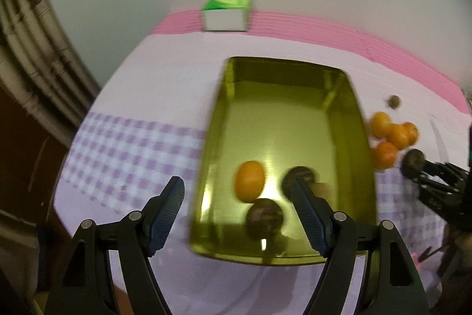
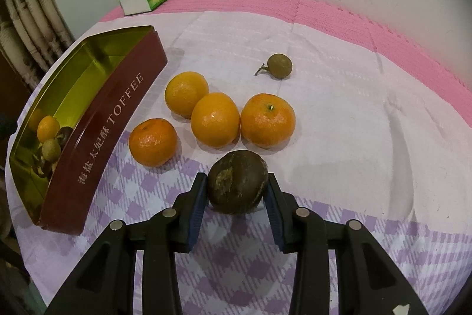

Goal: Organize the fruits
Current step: 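Lower the left gripper onto a mandarin orange and close it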

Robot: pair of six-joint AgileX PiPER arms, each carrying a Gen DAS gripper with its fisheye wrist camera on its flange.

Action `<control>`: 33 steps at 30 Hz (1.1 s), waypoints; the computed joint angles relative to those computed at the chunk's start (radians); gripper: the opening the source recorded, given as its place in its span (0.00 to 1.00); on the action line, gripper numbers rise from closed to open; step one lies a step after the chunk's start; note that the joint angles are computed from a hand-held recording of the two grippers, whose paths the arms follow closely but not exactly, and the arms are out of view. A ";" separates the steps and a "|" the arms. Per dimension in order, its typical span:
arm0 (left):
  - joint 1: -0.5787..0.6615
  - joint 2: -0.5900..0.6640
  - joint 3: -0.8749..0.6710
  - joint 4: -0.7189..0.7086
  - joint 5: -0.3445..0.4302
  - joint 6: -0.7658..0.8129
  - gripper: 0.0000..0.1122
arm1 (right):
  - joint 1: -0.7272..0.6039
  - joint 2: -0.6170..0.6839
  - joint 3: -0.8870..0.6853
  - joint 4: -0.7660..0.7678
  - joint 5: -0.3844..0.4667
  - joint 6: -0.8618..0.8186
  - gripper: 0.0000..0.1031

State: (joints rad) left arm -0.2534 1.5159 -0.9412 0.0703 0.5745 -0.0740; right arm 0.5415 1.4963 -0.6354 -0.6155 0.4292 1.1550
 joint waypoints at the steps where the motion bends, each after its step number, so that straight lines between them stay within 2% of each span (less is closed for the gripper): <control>1: -0.022 0.004 -0.005 -0.001 0.002 -0.006 0.67 | 0.003 -0.004 0.006 -0.011 -0.002 0.006 0.33; 10: -0.208 0.077 -0.098 -0.076 0.024 0.023 0.67 | -0.048 -0.092 0.092 -0.027 0.001 0.016 0.33; 17: -0.318 0.159 -0.183 -0.083 0.057 -0.004 0.67 | -0.149 -0.225 0.196 0.078 0.012 -0.107 0.33; 24: -0.331 0.258 -0.310 -0.163 0.139 0.029 0.62 | -0.201 -0.296 0.255 0.111 -0.005 -0.149 0.33; 28: -0.350 0.310 -0.385 -0.149 0.195 0.015 0.55 | -0.217 -0.296 0.260 0.123 -0.028 -0.162 0.33; 33: -0.367 0.389 -0.493 -0.150 0.277 0.008 0.53 | -0.244 -0.319 0.270 0.176 -0.033 -0.226 0.33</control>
